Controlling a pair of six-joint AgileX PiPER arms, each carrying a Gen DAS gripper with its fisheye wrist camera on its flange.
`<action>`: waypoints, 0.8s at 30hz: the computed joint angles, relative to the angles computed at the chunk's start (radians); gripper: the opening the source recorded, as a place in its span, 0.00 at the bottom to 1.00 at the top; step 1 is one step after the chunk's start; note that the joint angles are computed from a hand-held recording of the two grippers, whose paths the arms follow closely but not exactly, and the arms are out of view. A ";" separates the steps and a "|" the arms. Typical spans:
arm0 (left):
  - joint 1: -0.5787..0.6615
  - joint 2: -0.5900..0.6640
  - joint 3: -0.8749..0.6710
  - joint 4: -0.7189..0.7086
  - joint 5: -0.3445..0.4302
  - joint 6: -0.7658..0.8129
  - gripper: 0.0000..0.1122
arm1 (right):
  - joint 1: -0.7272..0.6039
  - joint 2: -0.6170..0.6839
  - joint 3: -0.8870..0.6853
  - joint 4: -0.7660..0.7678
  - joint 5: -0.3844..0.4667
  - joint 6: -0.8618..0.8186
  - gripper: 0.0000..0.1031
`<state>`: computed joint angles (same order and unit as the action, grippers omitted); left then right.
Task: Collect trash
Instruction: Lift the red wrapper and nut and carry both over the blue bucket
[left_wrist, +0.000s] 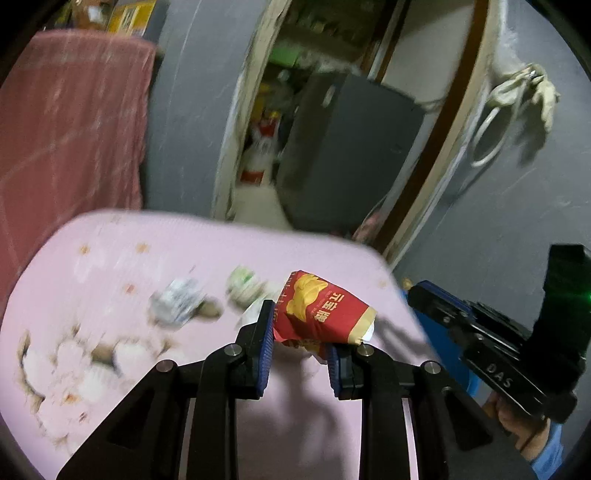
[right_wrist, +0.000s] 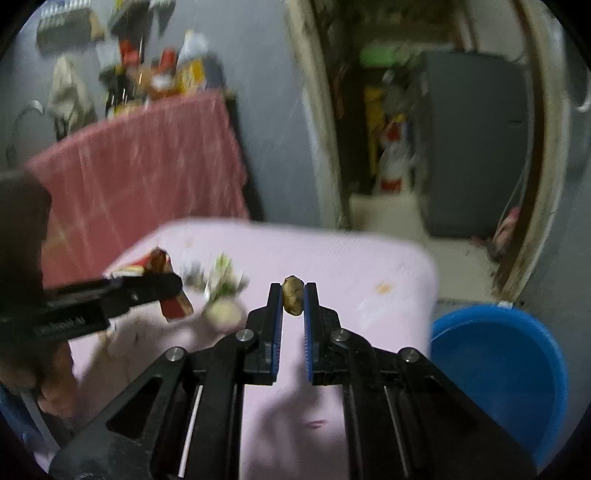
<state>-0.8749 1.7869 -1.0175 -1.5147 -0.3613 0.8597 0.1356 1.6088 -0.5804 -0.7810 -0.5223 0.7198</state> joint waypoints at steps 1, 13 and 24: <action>-0.009 0.007 -0.014 0.033 -0.014 -0.030 0.19 | -0.017 -0.023 0.021 0.044 -0.029 -0.037 0.10; -0.155 0.118 -0.245 0.281 -0.219 -0.102 0.19 | -0.141 -0.258 0.268 0.461 -0.344 -0.417 0.10; -0.186 0.274 -0.496 0.157 -0.134 0.143 0.19 | -0.494 -0.274 0.299 0.210 -0.402 -0.234 0.10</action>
